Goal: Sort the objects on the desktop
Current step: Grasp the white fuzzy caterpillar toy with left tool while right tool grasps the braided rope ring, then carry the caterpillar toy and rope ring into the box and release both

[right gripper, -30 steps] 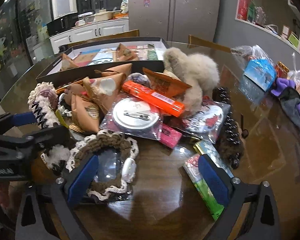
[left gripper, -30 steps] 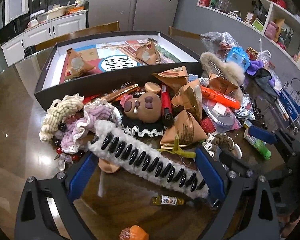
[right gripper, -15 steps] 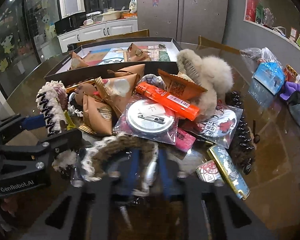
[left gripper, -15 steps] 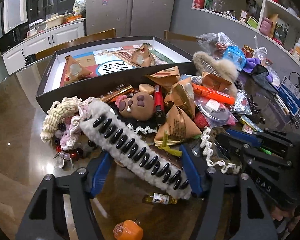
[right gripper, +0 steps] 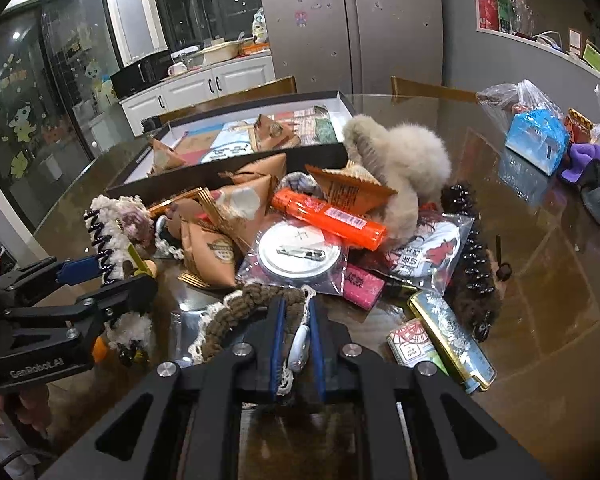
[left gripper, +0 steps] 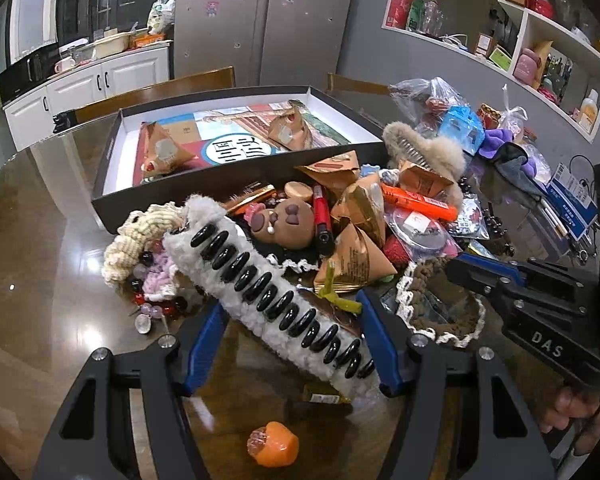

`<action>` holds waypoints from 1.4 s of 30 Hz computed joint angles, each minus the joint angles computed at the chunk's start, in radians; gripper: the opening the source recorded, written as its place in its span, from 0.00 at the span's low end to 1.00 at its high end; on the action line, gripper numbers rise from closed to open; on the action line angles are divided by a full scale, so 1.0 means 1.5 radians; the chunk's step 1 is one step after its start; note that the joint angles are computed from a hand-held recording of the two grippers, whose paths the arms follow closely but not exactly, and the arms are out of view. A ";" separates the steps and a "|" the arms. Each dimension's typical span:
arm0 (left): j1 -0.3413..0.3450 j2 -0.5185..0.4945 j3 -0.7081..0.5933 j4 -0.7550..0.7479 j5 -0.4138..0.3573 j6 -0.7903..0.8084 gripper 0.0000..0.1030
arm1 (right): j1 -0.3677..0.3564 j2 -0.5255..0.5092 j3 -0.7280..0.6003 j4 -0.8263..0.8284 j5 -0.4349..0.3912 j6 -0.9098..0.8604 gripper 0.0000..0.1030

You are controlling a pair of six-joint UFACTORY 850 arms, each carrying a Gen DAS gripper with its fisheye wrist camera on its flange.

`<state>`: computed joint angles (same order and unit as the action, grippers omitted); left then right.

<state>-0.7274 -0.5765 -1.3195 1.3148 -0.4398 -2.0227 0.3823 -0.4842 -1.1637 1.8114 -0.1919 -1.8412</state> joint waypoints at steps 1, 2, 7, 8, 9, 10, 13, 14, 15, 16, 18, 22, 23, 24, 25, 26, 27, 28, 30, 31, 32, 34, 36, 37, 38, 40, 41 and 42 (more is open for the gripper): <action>0.000 0.000 0.000 -0.003 -0.003 0.002 0.64 | 0.000 0.002 0.001 0.008 -0.001 -0.009 0.12; -0.001 0.000 -0.001 -0.008 -0.007 0.006 0.64 | 0.000 0.004 0.002 0.015 -0.001 -0.016 0.12; -0.006 -0.002 -0.010 -0.034 -0.046 0.028 0.64 | 0.004 0.014 0.007 0.030 -0.008 -0.036 0.12; -0.007 -0.002 -0.012 -0.042 -0.054 0.038 0.64 | 0.005 0.015 0.007 0.031 -0.009 -0.037 0.12; -0.008 -0.002 -0.014 -0.050 -0.057 0.047 0.64 | 0.006 0.016 0.007 0.036 -0.009 -0.044 0.12; -0.009 -0.001 -0.015 -0.050 -0.063 0.049 0.64 | 0.006 0.017 0.007 0.039 -0.009 -0.047 0.12; -0.012 0.000 -0.020 -0.056 -0.077 0.058 0.64 | 0.008 0.019 0.005 0.037 -0.011 -0.045 0.12; -0.013 0.001 -0.019 -0.054 -0.081 0.057 0.64 | 0.009 0.019 0.004 0.036 -0.013 -0.045 0.12; -0.013 0.003 -0.019 -0.054 -0.081 0.058 0.64 | 0.011 0.020 0.003 0.036 -0.011 -0.046 0.12; -0.013 0.003 -0.019 -0.054 -0.081 0.058 0.65 | 0.012 0.020 0.002 0.040 -0.008 -0.051 0.12; -0.013 0.004 -0.021 -0.059 -0.088 0.061 0.65 | 0.015 0.021 -0.001 0.045 -0.006 -0.057 0.12; -0.012 0.005 -0.024 -0.066 -0.095 0.066 0.65 | 0.019 0.022 -0.003 0.054 -0.008 -0.064 0.12; -0.012 0.006 -0.025 -0.068 -0.100 0.067 0.65 | 0.020 0.022 -0.005 0.049 -0.009 -0.059 0.12; -0.011 0.008 -0.025 -0.068 -0.101 0.066 0.65 | 0.022 0.023 -0.006 0.044 -0.011 -0.055 0.12; -0.010 0.010 -0.023 -0.065 -0.103 0.063 0.65 | 0.024 0.025 -0.007 0.053 -0.008 -0.066 0.12; -0.009 0.012 -0.023 -0.065 -0.106 0.062 0.65 | 0.026 0.025 -0.009 0.058 -0.006 -0.072 0.12; -0.009 0.013 -0.023 -0.065 -0.108 0.063 0.65 | 0.028 0.025 -0.012 0.057 -0.007 -0.072 0.12; -0.008 0.015 -0.023 -0.066 -0.110 0.064 0.65 | 0.029 0.026 -0.015 0.058 -0.008 -0.073 0.12; -0.006 0.018 -0.023 -0.070 -0.119 0.066 0.65 | 0.033 0.026 -0.021 0.060 -0.005 -0.077 0.12; -0.005 0.020 -0.023 -0.070 -0.121 0.066 0.65 | 0.035 0.025 -0.025 0.062 -0.005 -0.079 0.12; -0.004 0.023 -0.022 -0.070 -0.126 0.067 0.65 | 0.037 0.024 -0.028 0.068 -0.005 -0.085 0.12; -0.002 0.028 -0.018 -0.071 -0.132 0.066 0.65 | 0.040 0.019 -0.039 0.063 -0.004 -0.079 0.12; 0.002 0.032 -0.016 -0.073 -0.136 0.065 0.65 | 0.042 0.009 -0.056 0.023 -0.008 -0.036 0.12; 0.004 0.034 -0.015 -0.074 -0.137 0.064 0.65 | 0.043 0.005 -0.064 0.007 -0.008 -0.020 0.12; 0.006 0.035 -0.014 -0.076 -0.139 0.066 0.65 | 0.045 0.001 -0.071 -0.002 -0.007 -0.011 0.12; 0.011 0.038 -0.013 -0.077 -0.141 0.071 0.65 | 0.048 -0.006 -0.084 -0.036 -0.008 0.022 0.12; 0.014 0.038 -0.013 -0.076 -0.142 0.071 0.65 | 0.050 -0.009 -0.089 -0.039 -0.008 0.025 0.12; 0.017 0.038 -0.014 -0.074 -0.142 0.071 0.65 | 0.052 -0.013 -0.099 -0.061 -0.005 0.045 0.12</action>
